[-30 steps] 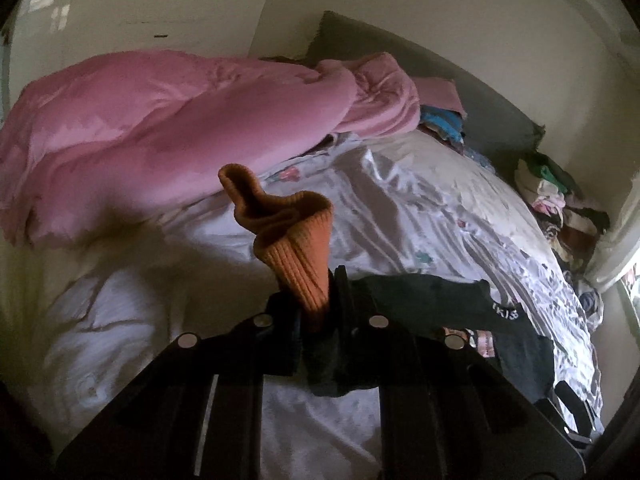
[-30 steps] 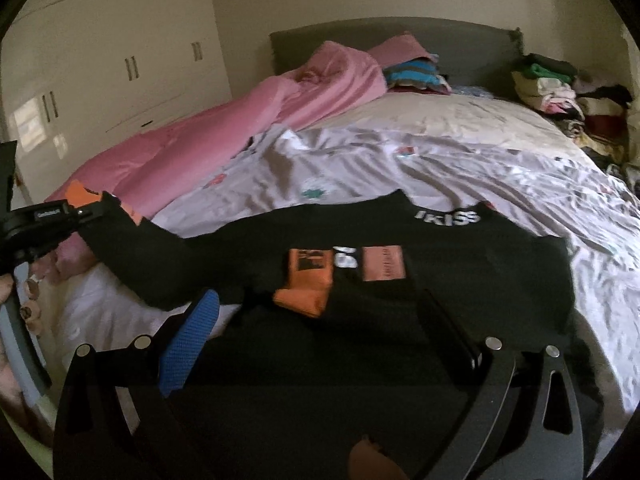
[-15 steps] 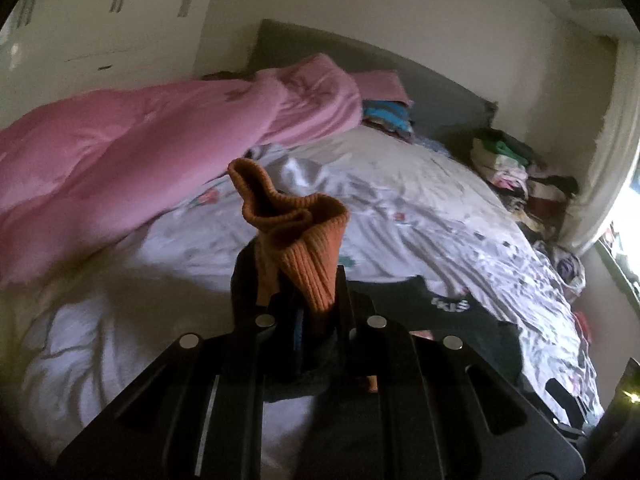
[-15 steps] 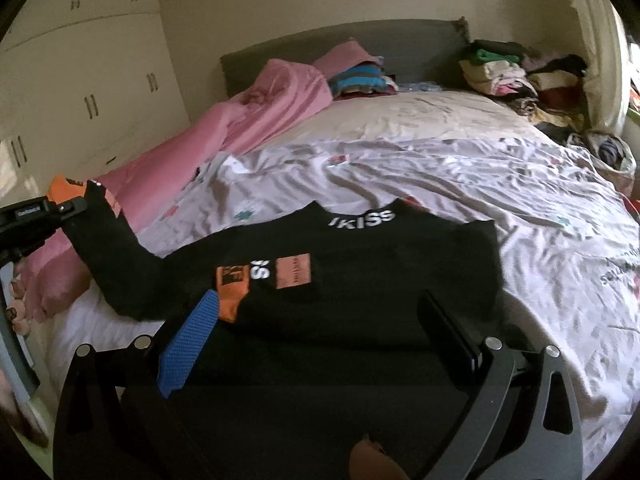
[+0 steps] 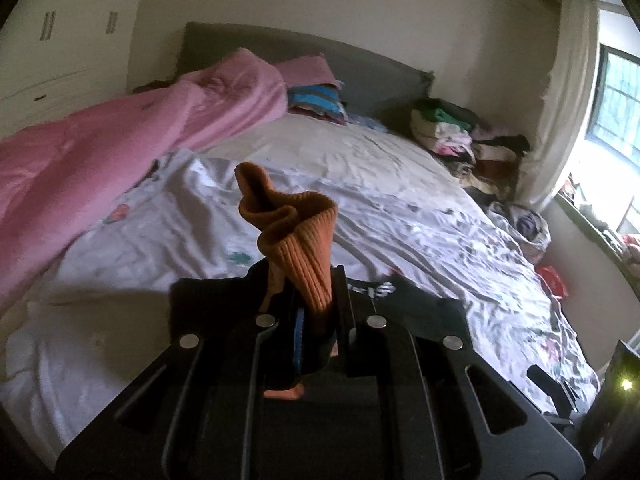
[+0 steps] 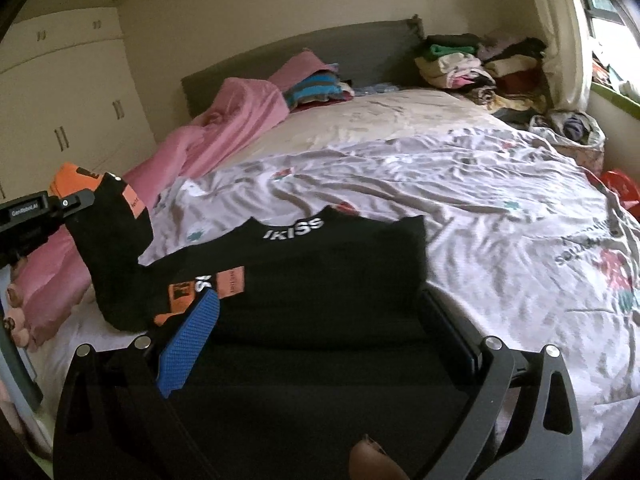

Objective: Fold small clothes
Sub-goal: 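Fold the held sleeve across the chest with the left tool and release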

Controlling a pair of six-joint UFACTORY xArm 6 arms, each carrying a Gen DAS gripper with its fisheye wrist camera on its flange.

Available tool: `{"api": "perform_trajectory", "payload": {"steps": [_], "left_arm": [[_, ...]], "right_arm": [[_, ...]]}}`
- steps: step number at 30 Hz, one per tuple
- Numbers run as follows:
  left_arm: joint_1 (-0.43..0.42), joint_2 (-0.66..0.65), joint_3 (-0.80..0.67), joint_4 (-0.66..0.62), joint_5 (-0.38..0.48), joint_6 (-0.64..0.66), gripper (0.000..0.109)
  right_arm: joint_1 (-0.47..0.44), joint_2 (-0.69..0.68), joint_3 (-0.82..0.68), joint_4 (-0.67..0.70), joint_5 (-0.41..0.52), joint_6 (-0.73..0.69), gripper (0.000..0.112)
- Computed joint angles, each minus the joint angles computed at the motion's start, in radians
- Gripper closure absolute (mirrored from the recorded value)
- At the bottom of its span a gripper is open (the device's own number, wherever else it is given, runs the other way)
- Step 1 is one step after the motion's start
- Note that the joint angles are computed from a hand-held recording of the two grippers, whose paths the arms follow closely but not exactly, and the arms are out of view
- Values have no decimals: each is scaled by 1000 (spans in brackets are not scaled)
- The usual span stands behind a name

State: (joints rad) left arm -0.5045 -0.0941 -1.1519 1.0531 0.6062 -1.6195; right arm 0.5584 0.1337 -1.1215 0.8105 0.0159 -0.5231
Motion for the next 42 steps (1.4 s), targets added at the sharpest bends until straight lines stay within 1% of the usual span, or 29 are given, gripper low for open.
{"api": "perform_trajectory", "payload": {"steps": [6,7,11,15,19,20,22,23,25,27,28,30,32,34,35,36,37,38,39,40,42], "left_arm": [[-9,94,-61,-15,-84,29,103],[-7,113,-71,-21,-109,37,103],[-1,176,-102,-82,-189,94,103],[-2,244,-130,-194,-254,211,103],[-9,303,-147,-290,-305,321,103],[-11,315,-150,-327,-315,355,103],[-19,343,-163,-389,-319,420,103],[-22,353,-166,-413,-323,448,103],[-30,379,-172,-505,-342,543,103],[-37,396,-175,-575,-351,617,102],[-42,407,-179,-604,-349,651,100],[-50,421,-176,-665,-363,721,91],[-59,428,-167,-753,-373,814,64],[-66,421,-150,-791,-385,871,57],[-67,414,-140,-802,-392,883,49],[-68,404,-125,-824,-401,902,46],[-65,385,-99,-849,-423,915,42],[-61,366,-72,-875,-446,929,38],[-55,353,-56,-866,-460,916,37],[-40,330,-32,-814,-469,864,33],[-10,295,-11,-660,-450,714,32]], "right_arm": [[-27,-17,29,28,-22,-16,14],[-32,-19,34,22,-25,-9,14],[-52,-27,46,38,-35,-13,14],[-71,-33,60,32,-45,5,14],[-92,-36,77,-30,-57,76,14],[-103,-36,84,-81,-60,127,14],[-111,-36,89,-111,-63,161,14],[-121,-35,94,-150,-65,201,14],[-132,-34,98,-186,-67,240,14],[-149,-34,108,-285,-68,337,14],[-151,-34,109,-295,-68,345,14],[-154,-30,107,-297,-65,355,14],[-150,-23,98,-257,-61,322,14],[-150,-13,88,-256,-48,321,14],[-148,-7,81,-235,-41,300,14],[-145,-1,74,-222,-31,288,14],[-143,6,65,-210,-16,278,14],[-138,15,50,-164,6,233,14],[-136,28,36,-161,35,230,14],[-134,41,23,-174,56,242,14],[-121,64,-1,-147,90,210,14]]}}
